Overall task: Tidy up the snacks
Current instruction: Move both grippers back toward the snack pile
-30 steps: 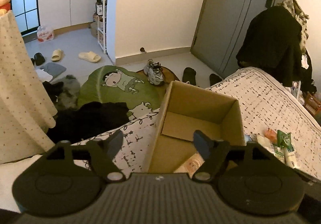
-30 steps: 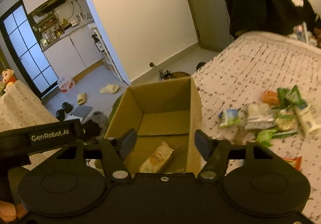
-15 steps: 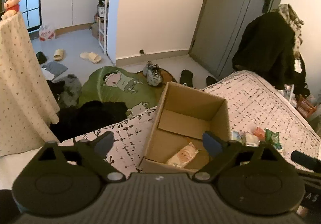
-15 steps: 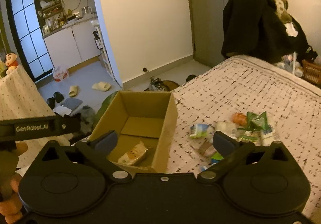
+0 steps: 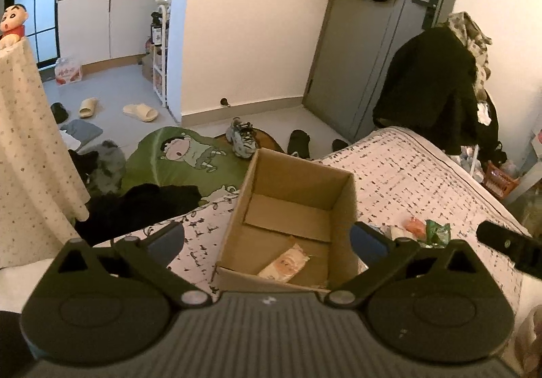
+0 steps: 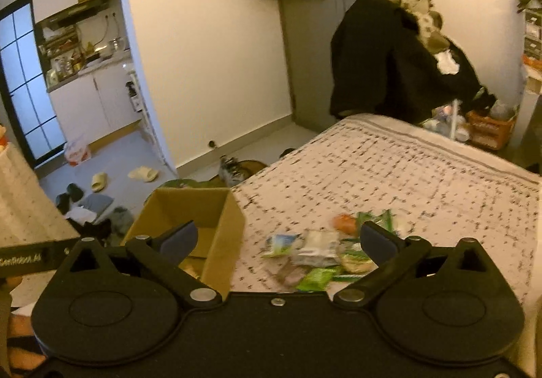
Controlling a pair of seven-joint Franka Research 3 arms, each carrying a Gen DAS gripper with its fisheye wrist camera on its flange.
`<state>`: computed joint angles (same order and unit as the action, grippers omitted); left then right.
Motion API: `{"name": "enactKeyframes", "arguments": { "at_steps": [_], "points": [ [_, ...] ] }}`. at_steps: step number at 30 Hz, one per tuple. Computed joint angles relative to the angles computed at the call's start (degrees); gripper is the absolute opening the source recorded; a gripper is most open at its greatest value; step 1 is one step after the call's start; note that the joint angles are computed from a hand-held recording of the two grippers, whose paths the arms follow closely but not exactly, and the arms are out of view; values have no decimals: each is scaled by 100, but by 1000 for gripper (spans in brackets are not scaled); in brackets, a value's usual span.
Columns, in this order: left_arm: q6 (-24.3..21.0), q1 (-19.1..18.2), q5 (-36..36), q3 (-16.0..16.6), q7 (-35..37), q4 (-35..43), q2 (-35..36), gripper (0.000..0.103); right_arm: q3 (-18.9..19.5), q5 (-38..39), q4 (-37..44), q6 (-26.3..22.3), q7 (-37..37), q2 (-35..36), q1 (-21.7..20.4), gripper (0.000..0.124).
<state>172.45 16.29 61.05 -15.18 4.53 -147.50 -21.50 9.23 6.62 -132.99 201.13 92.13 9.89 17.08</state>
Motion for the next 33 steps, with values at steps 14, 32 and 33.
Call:
{"name": "enactKeyframes", "arguments": {
  "at_steps": [14, 32, 33],
  "points": [
    [-139, -424, 265, -145, -335, 437, 490, 103, -221, -134, -129, -308, 254, -159, -382, 103],
    [102, -1357, 1675, 276, -1569, 1333, 1755, 102, 2874, -3745, 203, -1011, 1569, 514, -4547, 103],
    [158, -1423, 1760, 341, -1601, 1387, 1852, 102, 2902, -3689, 194, -1029, 1423, 547, -4569, 103]
  ]
}}
